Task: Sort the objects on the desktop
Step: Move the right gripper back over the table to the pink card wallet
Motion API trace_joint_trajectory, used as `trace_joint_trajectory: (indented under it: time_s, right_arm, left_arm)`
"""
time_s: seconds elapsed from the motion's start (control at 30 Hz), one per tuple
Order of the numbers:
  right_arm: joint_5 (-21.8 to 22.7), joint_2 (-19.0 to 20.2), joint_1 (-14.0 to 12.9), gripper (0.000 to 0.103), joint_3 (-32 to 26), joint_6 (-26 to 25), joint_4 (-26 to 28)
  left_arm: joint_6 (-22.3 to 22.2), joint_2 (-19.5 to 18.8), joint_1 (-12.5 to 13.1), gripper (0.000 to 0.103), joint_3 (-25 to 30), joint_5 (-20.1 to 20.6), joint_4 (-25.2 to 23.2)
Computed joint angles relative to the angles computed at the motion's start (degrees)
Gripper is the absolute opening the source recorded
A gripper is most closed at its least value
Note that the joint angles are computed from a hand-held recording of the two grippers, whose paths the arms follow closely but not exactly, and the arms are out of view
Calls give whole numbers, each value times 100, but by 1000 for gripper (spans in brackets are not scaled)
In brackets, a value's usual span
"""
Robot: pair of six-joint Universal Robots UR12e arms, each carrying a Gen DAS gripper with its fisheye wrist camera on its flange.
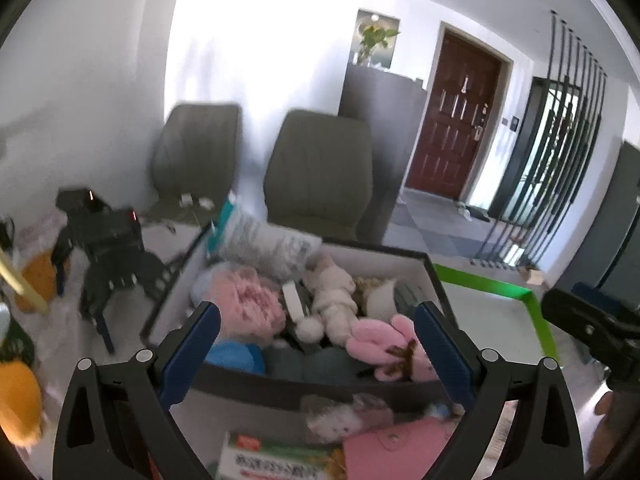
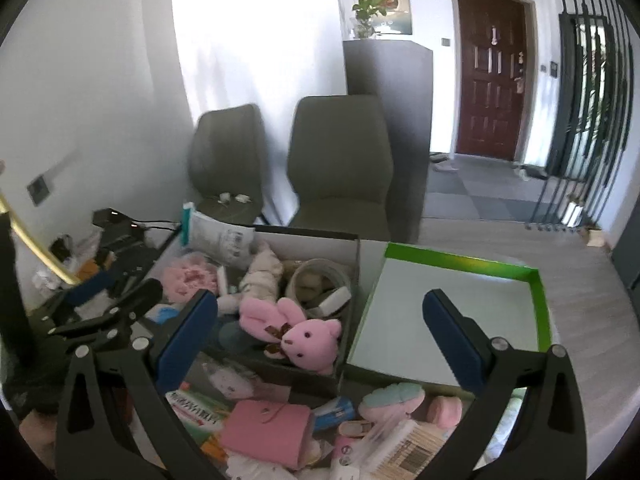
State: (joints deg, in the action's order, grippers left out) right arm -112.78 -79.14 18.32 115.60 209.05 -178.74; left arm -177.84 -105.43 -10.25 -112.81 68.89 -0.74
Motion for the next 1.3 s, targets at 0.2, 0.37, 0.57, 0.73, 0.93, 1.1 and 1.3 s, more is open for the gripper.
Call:
trace_joint_trajectory:
  time_s: [0.2, 0.37, 0.57, 0.73, 0.93, 1.1, 1.3]
  right_arm:
    - [847, -258, -179, 103, 377, 304, -258]
    - [1098, -398, -193, 103, 557, 516, -181]
    - [1021, -578, -99, 103, 806, 505, -339]
    - [1150, -614, -77, 103, 882, 489, -411]
    - [1299, -541, -14, 103, 850, 448, -277]
    - [1498, -418, -62, 97, 802, 567, -171]
    - [1682, -264, -133, 88, 697, 665, 95]
  left_arm:
    - [60, 211, 64, 98, -117, 10, -586]
    - [260, 380, 68, 98, -325, 45, -649]
    - [673, 543, 170, 98, -568, -309, -702]
    - [754, 629, 209, 98, -758, -345, -720]
    - [866, 651, 390, 98, -935, -893, -681]
    - [774, 538, 596, 97, -1058, -1561, -667]
    - [864, 353, 639, 97, -1025, -1686, -1147]
